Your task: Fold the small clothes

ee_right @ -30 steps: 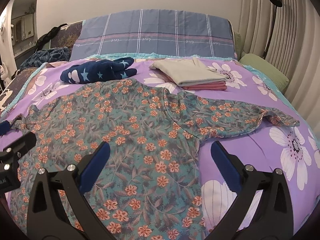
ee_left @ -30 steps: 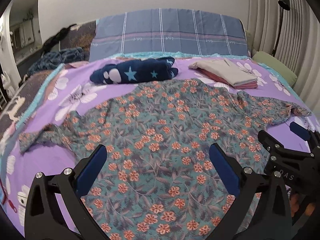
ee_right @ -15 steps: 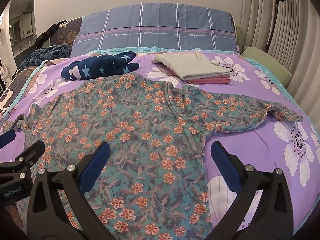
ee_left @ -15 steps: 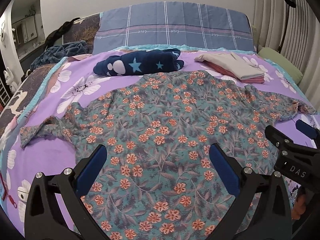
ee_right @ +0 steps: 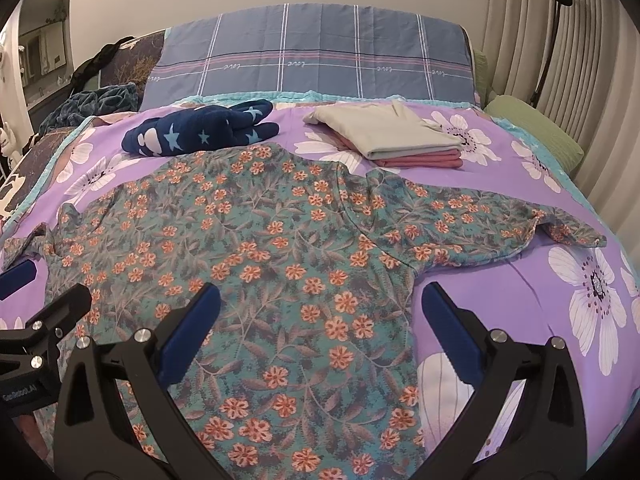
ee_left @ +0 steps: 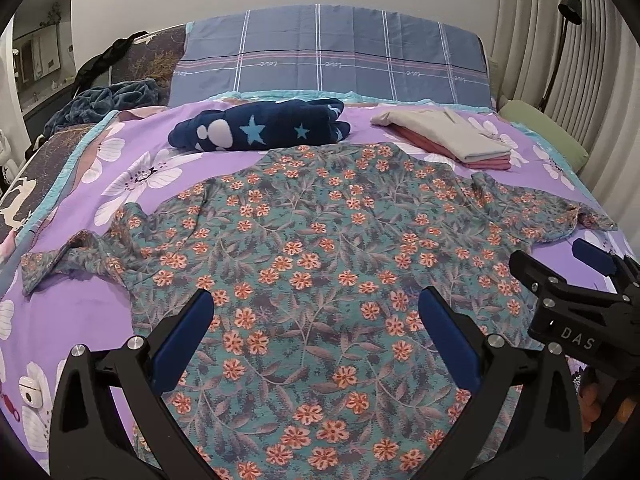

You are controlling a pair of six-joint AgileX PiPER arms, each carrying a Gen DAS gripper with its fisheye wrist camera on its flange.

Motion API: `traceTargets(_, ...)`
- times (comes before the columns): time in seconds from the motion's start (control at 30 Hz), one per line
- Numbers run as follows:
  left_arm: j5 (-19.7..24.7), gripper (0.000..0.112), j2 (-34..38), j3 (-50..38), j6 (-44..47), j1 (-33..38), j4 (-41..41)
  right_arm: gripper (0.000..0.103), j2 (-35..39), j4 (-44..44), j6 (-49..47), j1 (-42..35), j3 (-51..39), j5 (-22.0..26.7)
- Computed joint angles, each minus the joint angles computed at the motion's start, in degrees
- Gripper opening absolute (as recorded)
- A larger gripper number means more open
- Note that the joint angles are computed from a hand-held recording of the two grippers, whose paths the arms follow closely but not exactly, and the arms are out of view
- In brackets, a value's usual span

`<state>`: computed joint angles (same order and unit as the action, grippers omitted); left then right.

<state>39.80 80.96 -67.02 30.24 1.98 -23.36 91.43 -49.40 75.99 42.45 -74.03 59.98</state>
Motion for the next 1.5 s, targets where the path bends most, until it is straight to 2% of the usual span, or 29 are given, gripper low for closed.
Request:
traceTargets(0.6,0.4,0.102,-0.13,0.43,3.94,1.73,-4.33,0.101,0.57,0.96,-0.89,-0.09,-0.84,0.65)
traceTargets(1.03,1.75,0.101,1.49,-0.15,8.03,5.56,-8.92,0.101,0.92,1.06,-1.32,-0.85,-0.44,-0.61)
traceTargets(1.1,2.25,0.094,2.4,-0.63,10.1,7.8,-11.57,0.101,1.29,1.67,-2.04,-1.08,-0.73,-0.82)
traceTargets(1.17,3.0,0.081,4.19,-1.88,11.21,11.1,-13.91,0.101,1.61,2.23,-2.48,-1.24,-0.91,-0.76)
traceTargets(1.33,8.11,0.061,14.69,-11.89,6.5,24.33,-16.19,0.101,1.84,2.68,-2.87,-1.84,-1.06,-0.19)
traceTargets(1.5,12.22,0.055,29.34,-29.18,-3.99,35.07,-14.24,0.101,2.81,2.62,-3.45,-1.73,-2.05,0.29)
